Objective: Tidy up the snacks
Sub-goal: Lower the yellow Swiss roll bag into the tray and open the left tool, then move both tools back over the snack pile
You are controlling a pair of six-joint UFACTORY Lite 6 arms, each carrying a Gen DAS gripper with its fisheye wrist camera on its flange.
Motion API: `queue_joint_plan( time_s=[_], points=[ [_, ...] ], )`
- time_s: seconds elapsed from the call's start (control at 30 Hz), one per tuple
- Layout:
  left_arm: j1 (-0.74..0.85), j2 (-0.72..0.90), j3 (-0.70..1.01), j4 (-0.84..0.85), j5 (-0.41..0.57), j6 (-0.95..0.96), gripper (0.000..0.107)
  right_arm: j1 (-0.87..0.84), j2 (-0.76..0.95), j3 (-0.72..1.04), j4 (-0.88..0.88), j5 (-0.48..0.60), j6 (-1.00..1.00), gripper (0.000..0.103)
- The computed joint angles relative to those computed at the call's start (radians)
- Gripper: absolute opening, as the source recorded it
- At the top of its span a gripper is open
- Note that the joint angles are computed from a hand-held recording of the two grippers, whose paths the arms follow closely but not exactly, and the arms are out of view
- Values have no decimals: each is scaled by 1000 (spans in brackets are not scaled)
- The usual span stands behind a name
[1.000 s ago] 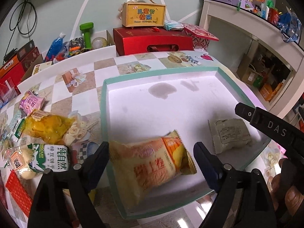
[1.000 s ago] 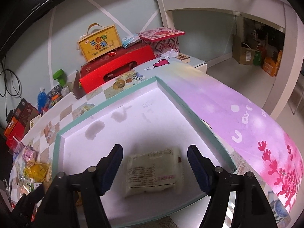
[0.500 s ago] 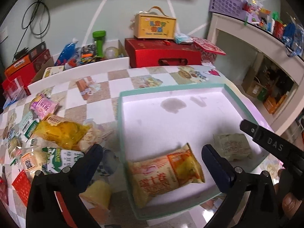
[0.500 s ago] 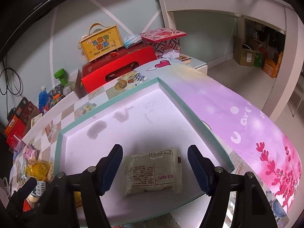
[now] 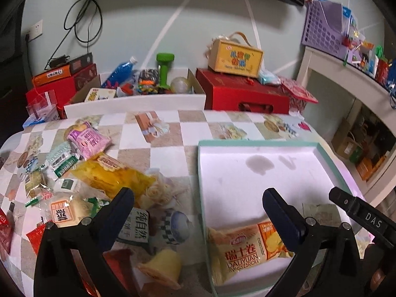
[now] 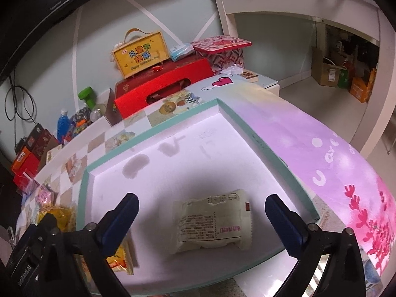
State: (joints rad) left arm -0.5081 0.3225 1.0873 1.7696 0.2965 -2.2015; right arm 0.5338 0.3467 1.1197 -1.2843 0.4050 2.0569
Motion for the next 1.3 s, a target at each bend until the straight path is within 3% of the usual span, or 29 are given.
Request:
queue_joint_plan(
  time_s=[0.17,0.33,0.57,0.7,0.8,1.03,1.23,1.3],
  points=[
    [9,-13,-12,36,-4,-36,103,22,-2,1,-68,42,65,103],
    [64,-28,-9,76,-143,-62,103,25,4,13,-56,42,51,103],
    [79,-116,-83,152,-84,-154,103,63,9,37,-197,22,185,103],
    [109,-186,-118,-78,-42,100,103,107,21,88,-230,24,190,103],
    [161,-244,-163,-165,-42,169,103,141,48,154,-165,27,100,103],
    [296,-354,-249,-524,-20,534,103,215,126,301,14,17,-142,103],
    [436,-446,-328,-802,-79,792,103,262,197,408,153,-29,-306,103],
    [457,-458,-348,-821,-70,814,103,286,233,461,220,-23,-388,103]
  ],
)
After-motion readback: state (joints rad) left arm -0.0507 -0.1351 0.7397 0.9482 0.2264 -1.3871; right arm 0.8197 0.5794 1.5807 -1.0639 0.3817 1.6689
